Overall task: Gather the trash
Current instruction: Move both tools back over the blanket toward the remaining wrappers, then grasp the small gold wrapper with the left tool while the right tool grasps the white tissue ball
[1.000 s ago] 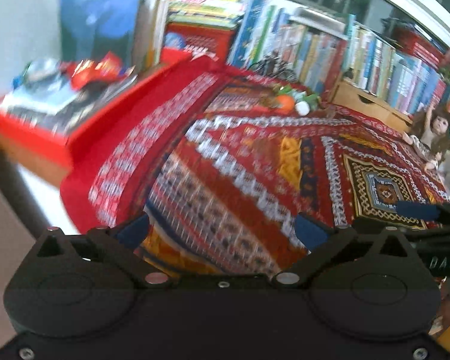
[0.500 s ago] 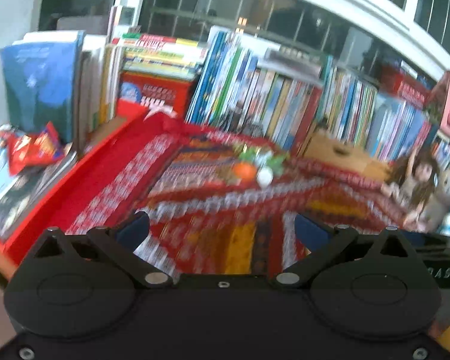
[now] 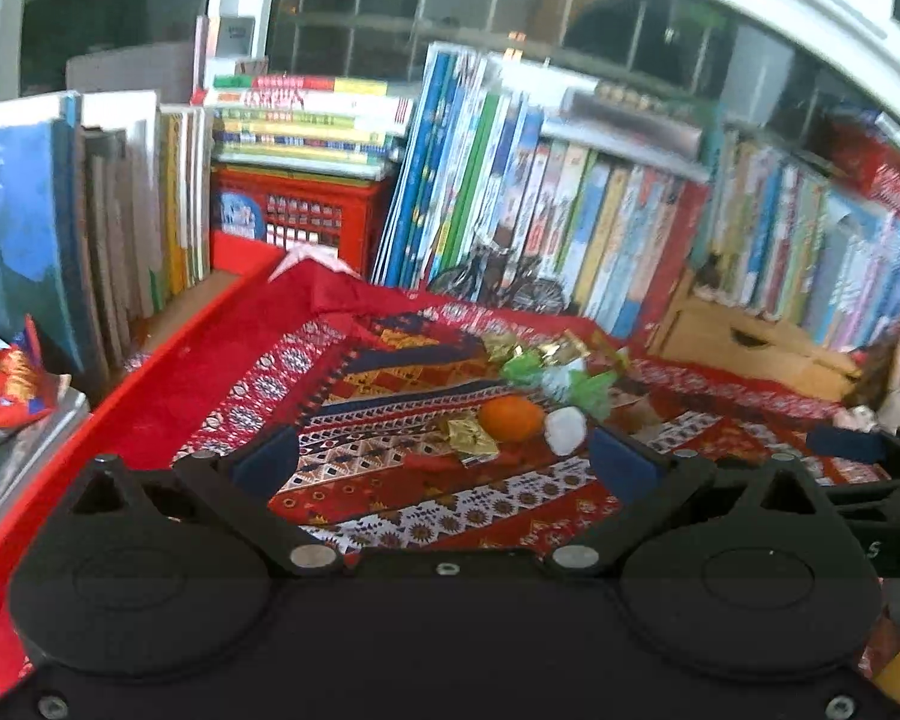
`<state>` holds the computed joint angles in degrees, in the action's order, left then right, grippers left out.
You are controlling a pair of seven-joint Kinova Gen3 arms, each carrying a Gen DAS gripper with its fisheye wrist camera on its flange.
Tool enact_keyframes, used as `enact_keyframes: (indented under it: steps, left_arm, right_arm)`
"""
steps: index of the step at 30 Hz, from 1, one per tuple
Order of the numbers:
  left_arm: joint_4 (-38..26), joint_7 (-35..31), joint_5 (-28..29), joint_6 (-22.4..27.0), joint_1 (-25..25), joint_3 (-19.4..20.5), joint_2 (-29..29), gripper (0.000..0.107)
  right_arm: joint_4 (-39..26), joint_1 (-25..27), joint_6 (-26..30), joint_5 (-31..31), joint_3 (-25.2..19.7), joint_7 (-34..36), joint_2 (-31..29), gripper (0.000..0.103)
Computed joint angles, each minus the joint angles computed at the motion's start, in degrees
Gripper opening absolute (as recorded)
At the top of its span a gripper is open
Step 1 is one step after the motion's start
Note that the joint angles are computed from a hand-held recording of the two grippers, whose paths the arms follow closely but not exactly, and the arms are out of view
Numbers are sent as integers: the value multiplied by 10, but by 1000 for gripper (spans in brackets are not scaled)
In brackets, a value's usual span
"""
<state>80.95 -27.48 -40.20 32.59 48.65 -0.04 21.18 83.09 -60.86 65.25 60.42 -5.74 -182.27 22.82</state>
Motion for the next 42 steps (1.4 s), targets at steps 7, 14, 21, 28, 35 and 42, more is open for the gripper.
enact_keyframes:
  steps: [7, 14, 21, 28, 35, 42]
  left_arm:
    - [-65, -11, -12, -9, 12, -27, 90, 100]
    - [-160, -124, 59, 30, -2, -17, 172, 89]
    - [-270, -173, 114, 86, 1, -42, 249, 81]
    - [-343, -196, 149, 145, -1, -47, 290, 59]
    - [-332, -181, 154, 131, 2, -58, 290, 48]
    - [-316, -201, 155, 111, 0, -56, 280, 35]
  right_arm:
    - [35, 57, -153, 18, 36, 51, 33, 92]
    - [54, 148, -296, 49, 14, 63, 76, 79]
    - [56, 95, -360, 17, 135, -6, 109, 77]
    - [65, 81, -379, 33, 161, -40, 113, 63]
    - [61, 77, -387, 54, 166, -46, 120, 53]
    - [65, 77, -389, 59, 165, -57, 115, 36]
